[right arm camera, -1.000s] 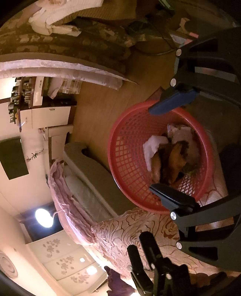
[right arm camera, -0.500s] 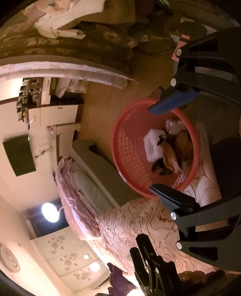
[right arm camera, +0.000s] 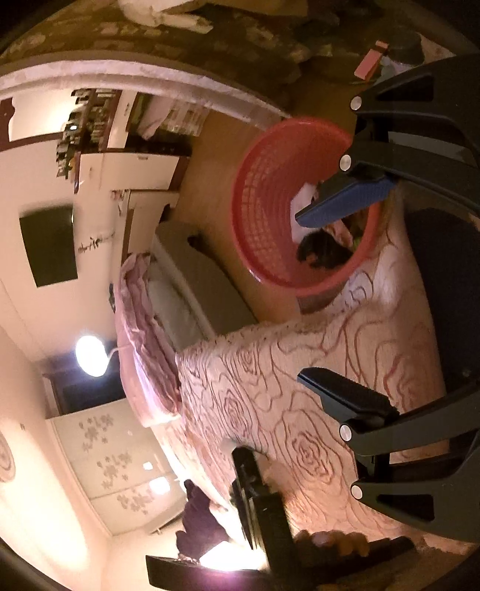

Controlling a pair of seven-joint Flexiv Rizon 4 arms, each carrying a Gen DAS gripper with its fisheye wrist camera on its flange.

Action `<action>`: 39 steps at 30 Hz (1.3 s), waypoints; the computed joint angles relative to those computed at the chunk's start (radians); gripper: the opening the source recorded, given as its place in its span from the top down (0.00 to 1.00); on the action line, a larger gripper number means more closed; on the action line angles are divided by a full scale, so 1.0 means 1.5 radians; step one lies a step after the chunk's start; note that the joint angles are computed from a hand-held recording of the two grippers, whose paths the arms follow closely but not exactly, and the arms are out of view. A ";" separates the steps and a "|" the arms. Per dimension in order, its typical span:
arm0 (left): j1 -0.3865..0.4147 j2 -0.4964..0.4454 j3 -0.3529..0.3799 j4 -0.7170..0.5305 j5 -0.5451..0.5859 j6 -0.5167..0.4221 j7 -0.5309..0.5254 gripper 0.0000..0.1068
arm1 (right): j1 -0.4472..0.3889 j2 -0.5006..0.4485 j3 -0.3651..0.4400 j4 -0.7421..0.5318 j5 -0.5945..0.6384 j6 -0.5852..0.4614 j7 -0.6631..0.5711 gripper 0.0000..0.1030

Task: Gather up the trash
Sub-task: 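Move both open tools back toward the remaining trash on the bed, then grasp the white mesh cloth with the left tool, then grasp the white lotion bottle with the right tool while the left tool holds the mesh cloth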

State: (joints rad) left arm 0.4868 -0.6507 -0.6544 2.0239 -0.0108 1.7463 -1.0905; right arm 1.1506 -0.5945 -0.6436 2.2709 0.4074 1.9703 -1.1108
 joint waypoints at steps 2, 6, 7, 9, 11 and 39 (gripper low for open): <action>0.019 0.006 0.001 0.006 -0.003 0.013 -0.011 0.26 | 0.003 0.002 -0.001 -0.001 -0.002 -0.005 0.000 0.27; 0.014 0.019 0.060 0.000 -0.002 0.053 -0.045 0.26 | 0.010 0.004 -0.002 0.000 -0.006 -0.007 0.002 0.27; 0.008 0.020 0.079 -0.006 -0.002 0.056 -0.054 0.26 | 0.008 0.004 0.000 -0.001 -0.008 -0.006 0.003 0.27; 0.001 0.019 0.110 -0.021 -0.004 0.053 -0.069 0.26 | 0.009 0.005 0.001 -0.002 -0.009 -0.007 0.003 0.27; -0.010 0.014 0.141 -0.038 -0.015 0.043 -0.082 0.26 | 0.007 0.007 0.003 -0.004 -0.013 -0.010 0.002 0.27; 0.164 -0.026 0.000 0.026 0.010 0.038 -0.048 0.70 | -0.058 -0.024 0.071 -0.133 -0.167 -0.093 0.014 0.27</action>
State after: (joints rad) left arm 0.7332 -0.6894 -0.6540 2.0622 0.0035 1.8040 -1.1626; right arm 1.0641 -0.6298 -0.5378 2.0713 0.1572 1.8302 -1.0903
